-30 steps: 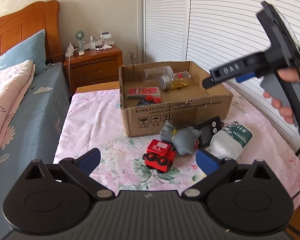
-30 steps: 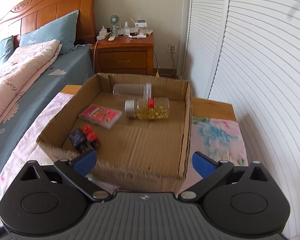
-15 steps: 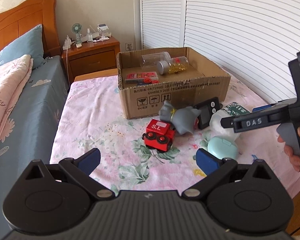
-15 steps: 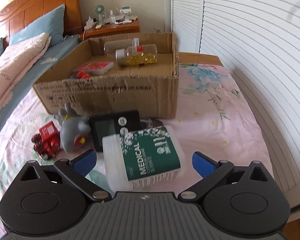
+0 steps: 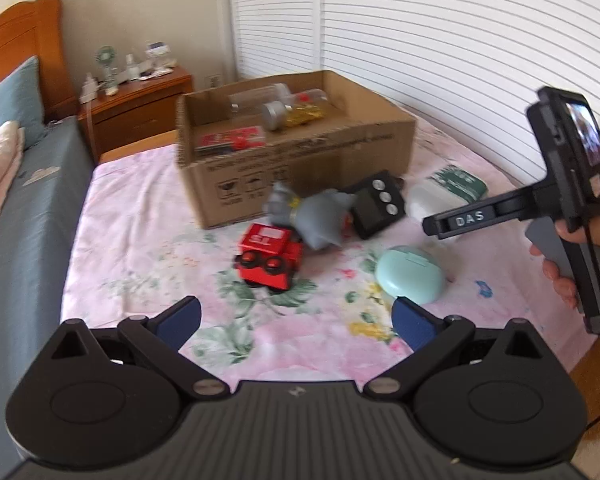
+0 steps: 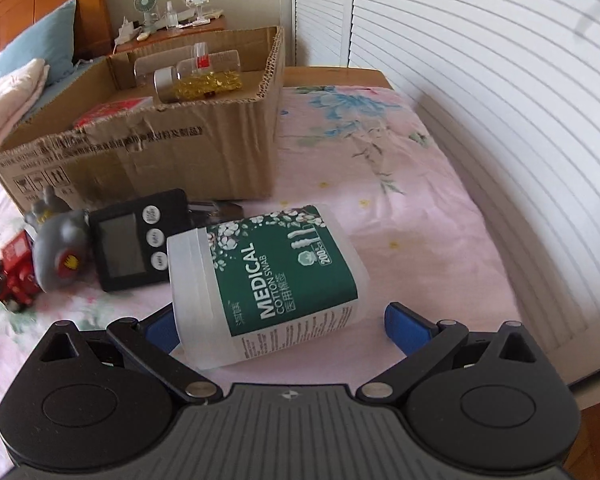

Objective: Organize rigid objects
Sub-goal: 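Move right tool to white MEDICAL jar and close fingers on it, then grasp teal round case with left tool while right tool holds MEDICAL jar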

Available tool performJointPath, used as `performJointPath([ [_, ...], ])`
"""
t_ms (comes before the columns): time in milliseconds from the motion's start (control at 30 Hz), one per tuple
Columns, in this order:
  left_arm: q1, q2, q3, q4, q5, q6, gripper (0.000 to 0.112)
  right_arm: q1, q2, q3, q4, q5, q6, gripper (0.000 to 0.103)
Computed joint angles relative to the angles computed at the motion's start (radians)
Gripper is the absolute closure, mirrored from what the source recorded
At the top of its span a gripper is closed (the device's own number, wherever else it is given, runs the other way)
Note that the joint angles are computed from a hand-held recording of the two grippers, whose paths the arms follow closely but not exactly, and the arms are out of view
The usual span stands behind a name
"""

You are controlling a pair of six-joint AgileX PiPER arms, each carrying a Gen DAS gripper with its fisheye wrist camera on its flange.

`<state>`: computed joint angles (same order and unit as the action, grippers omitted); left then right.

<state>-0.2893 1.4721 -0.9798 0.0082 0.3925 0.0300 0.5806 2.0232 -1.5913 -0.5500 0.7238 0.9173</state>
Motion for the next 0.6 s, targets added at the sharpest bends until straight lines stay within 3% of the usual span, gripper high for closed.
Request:
performJointPath([
  [300,-0.055,0.148,-0.112,-0.123,0.035,0.151,0.011,-0.005,-0.030,0.075,-0.047,-0.076,-0.014,0.000],
  [600,-0.135,0.304,-0.243,-0.060,0.033,0.076,0.011,-0.026,-0.037,0.080,0.007,-0.101,-0.105,0.000],
])
